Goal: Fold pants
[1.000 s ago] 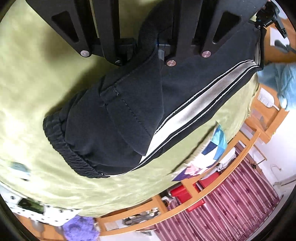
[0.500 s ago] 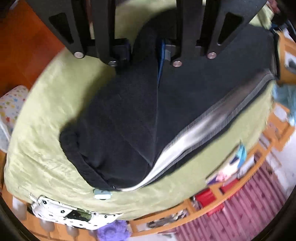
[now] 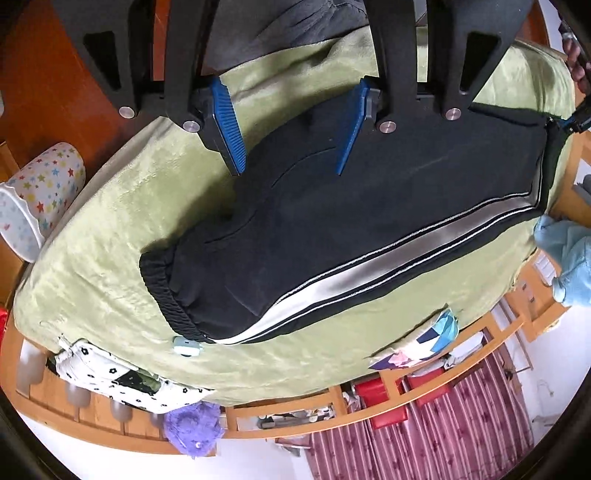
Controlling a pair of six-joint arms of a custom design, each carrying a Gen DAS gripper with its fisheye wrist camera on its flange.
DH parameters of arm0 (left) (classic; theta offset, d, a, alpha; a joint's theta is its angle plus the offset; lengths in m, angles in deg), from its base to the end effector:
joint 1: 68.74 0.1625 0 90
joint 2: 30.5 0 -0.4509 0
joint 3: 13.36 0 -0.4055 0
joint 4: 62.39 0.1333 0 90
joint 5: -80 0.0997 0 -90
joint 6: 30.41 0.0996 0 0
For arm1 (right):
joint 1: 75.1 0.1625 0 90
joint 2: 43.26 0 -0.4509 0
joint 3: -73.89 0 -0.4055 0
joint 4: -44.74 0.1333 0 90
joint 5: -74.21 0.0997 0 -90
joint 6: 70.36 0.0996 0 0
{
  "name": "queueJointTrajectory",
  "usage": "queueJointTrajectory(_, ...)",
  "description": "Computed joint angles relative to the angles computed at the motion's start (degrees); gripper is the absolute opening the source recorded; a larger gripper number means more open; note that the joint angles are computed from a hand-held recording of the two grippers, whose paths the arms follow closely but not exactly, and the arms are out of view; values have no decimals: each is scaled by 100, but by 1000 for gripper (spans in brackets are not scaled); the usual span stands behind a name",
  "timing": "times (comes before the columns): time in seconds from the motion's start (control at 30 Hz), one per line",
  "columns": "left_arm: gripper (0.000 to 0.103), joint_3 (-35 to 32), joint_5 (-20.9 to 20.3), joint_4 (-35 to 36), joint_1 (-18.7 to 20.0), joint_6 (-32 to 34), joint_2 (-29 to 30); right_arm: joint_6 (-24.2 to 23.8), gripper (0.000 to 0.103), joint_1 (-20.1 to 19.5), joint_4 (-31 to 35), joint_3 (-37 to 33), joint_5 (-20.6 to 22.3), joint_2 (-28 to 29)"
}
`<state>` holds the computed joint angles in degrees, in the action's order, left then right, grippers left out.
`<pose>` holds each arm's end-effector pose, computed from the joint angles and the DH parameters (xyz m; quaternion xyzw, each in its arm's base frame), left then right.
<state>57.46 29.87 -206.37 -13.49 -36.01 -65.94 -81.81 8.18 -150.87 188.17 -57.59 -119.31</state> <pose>-0.3036 -0.7835 0.1485 0.1801 0.9117 -0.2586 0.2634 0.0040 -0.5383 0.4126 -0.1656 -0.7848 0.4648 0.3749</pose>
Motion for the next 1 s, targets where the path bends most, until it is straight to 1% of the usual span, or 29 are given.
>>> queueJointTrajectory(0.03, 38, -12, -20, -34, 21, 74, 12, -4, 51, 28, 40, -27, -32, 19)
queueJointTrajectory(0.07, 38, -84, -31, -62, 36, 144, 77, 39, 51, 77, 152, -55, -60, 26)
queueJointTrajectory(0.23, 39, -304, 18, 20, 132, 358, 289, 379, 51, 229, 494, -168, -49, 88)
queueJointTrajectory(0.37, 39, -492, 43, 164, 208, 446, 422, 457, 51, 366, 571, -331, -170, 281)
queueJointTrajectory(0.47, 40, -528, -61, 198, 253, 465, 429, 549, 51, 457, 718, -459, -282, 417)
queueJointTrajectory(0.6, 40, -525, -162, 155, 276, 609, 423, 665, 51, 554, 892, -617, -293, 591)
queueJointTrajectory(0.63, 34, -536, -227, 181, 289, 635, 413, 655, 51, 576, 918, -651, -302, 635)
queueJointTrajectory(0.67, 27, -548, -314, 201, 304, 653, 400, 629, 51, 598, 943, -691, -323, 679)
queueJointTrajectory(0.73, 20, -589, -504, 283, 331, 659, 366, 542, 51, 673, 976, -797, -451, 820)
queueJointTrajectory(0.77, 16, -589, -525, 289, 324, 681, 352, 518, 51, 691, 983, -823, -477, 854)
queueJointTrajectory(0.87, 12, -557, -522, 185, 290, 862, 300, 503, 51, 745, 1036, -899, -521, 959)
queueJointTrajectory(1.0, 11, -607, -530, 113, 267, 1016, 254, 596, 51, 787, 1128, -969, -535, 1060)
